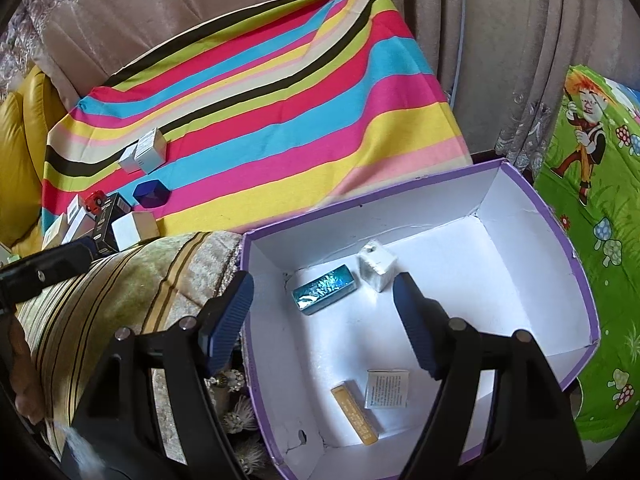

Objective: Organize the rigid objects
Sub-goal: 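Move both open grippers back to the remaining boxes on the cloth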

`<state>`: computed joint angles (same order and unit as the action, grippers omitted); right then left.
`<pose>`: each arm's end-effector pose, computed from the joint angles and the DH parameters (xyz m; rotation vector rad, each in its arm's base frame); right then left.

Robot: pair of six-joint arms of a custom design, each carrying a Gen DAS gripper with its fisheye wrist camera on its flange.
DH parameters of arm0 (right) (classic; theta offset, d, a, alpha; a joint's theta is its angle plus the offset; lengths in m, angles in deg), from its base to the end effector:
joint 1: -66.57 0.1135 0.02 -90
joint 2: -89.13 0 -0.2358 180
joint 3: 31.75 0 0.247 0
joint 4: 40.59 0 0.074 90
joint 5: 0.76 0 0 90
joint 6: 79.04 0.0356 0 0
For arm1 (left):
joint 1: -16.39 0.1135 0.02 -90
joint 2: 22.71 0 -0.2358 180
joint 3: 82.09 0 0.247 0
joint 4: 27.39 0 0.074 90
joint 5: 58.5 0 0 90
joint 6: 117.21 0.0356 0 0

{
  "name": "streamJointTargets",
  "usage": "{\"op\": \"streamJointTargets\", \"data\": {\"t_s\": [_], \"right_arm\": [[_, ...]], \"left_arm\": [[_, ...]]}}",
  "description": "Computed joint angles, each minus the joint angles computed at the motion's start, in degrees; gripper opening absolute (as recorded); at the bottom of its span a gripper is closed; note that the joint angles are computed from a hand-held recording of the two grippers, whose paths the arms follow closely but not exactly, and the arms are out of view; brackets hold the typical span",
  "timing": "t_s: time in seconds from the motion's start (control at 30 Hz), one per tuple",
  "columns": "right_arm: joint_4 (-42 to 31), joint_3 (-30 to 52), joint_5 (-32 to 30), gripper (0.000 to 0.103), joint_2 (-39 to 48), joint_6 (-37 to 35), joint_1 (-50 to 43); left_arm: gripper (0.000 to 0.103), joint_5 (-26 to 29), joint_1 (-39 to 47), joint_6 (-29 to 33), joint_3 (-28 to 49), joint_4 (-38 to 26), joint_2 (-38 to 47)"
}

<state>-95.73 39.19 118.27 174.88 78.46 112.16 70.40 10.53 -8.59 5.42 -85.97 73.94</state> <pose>0.2064 0.1860 0.1868 0.5949 2.4638 0.0121 0.3257 -0.0559 0.2144 0.7174 2.4663 -0.8432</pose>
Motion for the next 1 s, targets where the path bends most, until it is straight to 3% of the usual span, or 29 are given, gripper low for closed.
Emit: {"op": "streamJointTargets", "data": {"t_s": [0.13,0.27,0.8,1.0], "right_arm": [[0.9,0.5,-0.7,0.075,0.8,-0.7,-0.1],[1.6,1.2,-1.5,0.075,2.1,-1.3,-0.4],[4.4,6.9,-4.7,0.076,8.9,-5.1,-0.8],[4.7,9.9,-5.4,0.079,11.8,-6.2,-0.6]], "left_arm": [[0.04,0.4,3.7,0.7,0.1,-0.2,-0.2],[0.047,0.9,7.9,0.5,0.6,0.0,0.4],[0.052,2.2,23.2,1.5,5.0,-1.0,5.7],[0.063,2.1,25.7,0.2,6.5,-0.1,7.1]]}}
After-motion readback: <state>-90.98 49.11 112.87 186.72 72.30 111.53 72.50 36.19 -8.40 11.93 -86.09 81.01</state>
